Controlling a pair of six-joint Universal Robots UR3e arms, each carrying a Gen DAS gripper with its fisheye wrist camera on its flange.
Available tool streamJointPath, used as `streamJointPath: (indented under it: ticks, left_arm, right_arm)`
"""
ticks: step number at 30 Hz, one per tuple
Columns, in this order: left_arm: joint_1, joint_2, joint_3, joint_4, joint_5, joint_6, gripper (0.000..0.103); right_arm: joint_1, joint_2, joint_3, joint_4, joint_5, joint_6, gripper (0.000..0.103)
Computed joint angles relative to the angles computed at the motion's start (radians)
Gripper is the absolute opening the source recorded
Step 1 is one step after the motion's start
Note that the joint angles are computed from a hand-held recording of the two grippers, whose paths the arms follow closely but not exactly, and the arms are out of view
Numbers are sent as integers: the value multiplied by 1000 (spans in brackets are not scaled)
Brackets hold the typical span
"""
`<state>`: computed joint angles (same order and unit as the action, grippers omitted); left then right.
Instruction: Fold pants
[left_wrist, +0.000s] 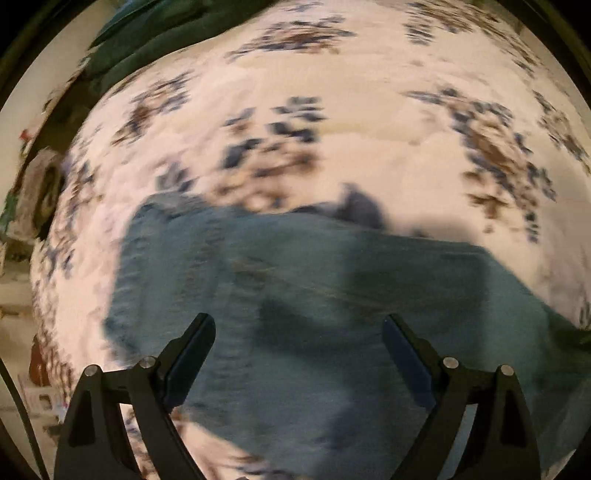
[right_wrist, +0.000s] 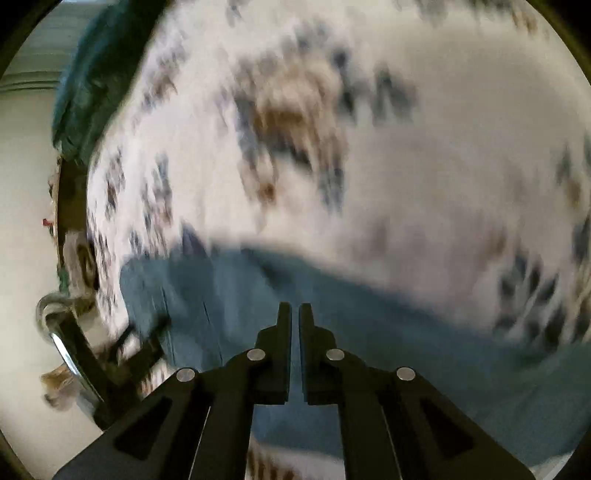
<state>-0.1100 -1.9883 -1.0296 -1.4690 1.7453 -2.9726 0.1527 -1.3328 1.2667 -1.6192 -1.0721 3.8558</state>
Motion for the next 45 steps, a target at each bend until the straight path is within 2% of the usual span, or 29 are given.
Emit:
streamJointPath:
  ticks: [1, 3, 5, 6, 9, 11, 13, 14, 15, 16, 17, 18, 19, 21, 22, 23, 25, 26, 27, 28, 32, 35, 38, 40, 41, 42, 43, 44, 45]
  left_arm:
    - [-28, -28, 8, 12, 16, -5, 93]
    - [-73, -102, 56, -5, 28, 8, 93]
    - [-95, -139, 75, -2, 45, 17, 93]
    - [-94, -137, 64, 17, 42, 27, 93]
    - [-66, -89, 22, 24, 19, 64, 93]
    - [-15, 4, -46, -4, -23, 99, 93]
    - [70, 127, -126, -76, -105, 116, 93]
    - [133, 182, -147, -149, -168, 124, 93]
    - [196, 225, -160, -231, -222, 125, 93]
    - [249, 254, -166, -303, -260, 124, 93]
    - [302, 286, -184, -365, -301, 118, 92]
    - [347, 310, -201, -414, -340, 109, 92]
    - [396, 326, -219, -452, -387, 95, 92]
    - [455, 342, -261, -495, -474, 64, 92]
    - [488, 333, -279, -521, -531, 52, 92]
    - [498, 329, -292, -527, -560, 33, 92]
    - [508, 317, -318, -513, -608, 9, 92]
    - [505, 314, -336, -501, -610, -5, 92]
    - [504, 310, -349, -490, -610, -19, 92]
    - [505, 310, -361, -487, -613, -25, 92]
    - [520, 328, -373, -477, -574, -17, 92]
    - [561, 336, -326, -486, -527, 6, 92]
    - [630, 315, -244, -484, -516, 20, 92]
    - [675, 259, -147, -477, -529, 17, 92]
    - [691, 234, -113, -468, -538, 16, 92]
    - [704, 196, -71, -451, -542, 12, 92]
    - [715, 157, -31, -439, -534, 9, 92]
    - [726, 97, 32, -440, -537, 2, 92]
    - [735, 61, 67, -446, -537, 7, 92]
  right_arm:
    - [14, 0, 12, 30, -53, -7, 5]
    - [3, -44, 163, -53, -136, 42, 0]
    - [-64, -125, 339, -163, -118, 155, 0]
    - [-71, -138, 369, -191, -116, 178, 0]
    - [-19, -105, 220, -95, -202, 176, 0]
    - [18, -135, 165, -68, -174, 172, 10]
    - [99, -195, 158, -55, -148, 261, 30]
    - [140, -231, 205, -96, -137, 329, 52]
    - [189, -291, 293, -168, -118, 434, 63]
    - [242, -336, 398, -291, -91, 565, 63]
    - [311, -368, 503, -457, -73, 751, 63]
    - [379, -368, 607, -667, -68, 960, 63]
    - [440, -325, 682, -876, -66, 1114, 63]
    - [562, -177, 770, -1295, -196, 1394, 60]
    - [612, -110, 785, -1441, -287, 1470, 58]
    - [645, -66, 780, -1512, -368, 1505, 55]
    - [674, 23, 738, -1574, -453, 1538, 53]
    - [687, 59, 734, -1618, -491, 1568, 40]
    - [699, 69, 721, -1591, -510, 1599, 13]
    - [705, 54, 725, -1546, -514, 1613, 3]
    - [728, -11, 672, -1330, -439, 1557, 3]
    - [714, -3, 649, -1272, -324, 1498, 1]
    - [709, 45, 680, -1485, -346, 1540, 2]
    - [708, 15, 618, -1377, -357, 1490, 10]
    - [700, -2, 578, -1295, -351, 1459, 27]
    - [685, 10, 511, -1219, -354, 1422, 52]
    - [690, 27, 459, -1177, -378, 1403, 62]
    - [696, 62, 386, -1130, -401, 1387, 68]
    - [701, 89, 339, -1103, -411, 1387, 68]
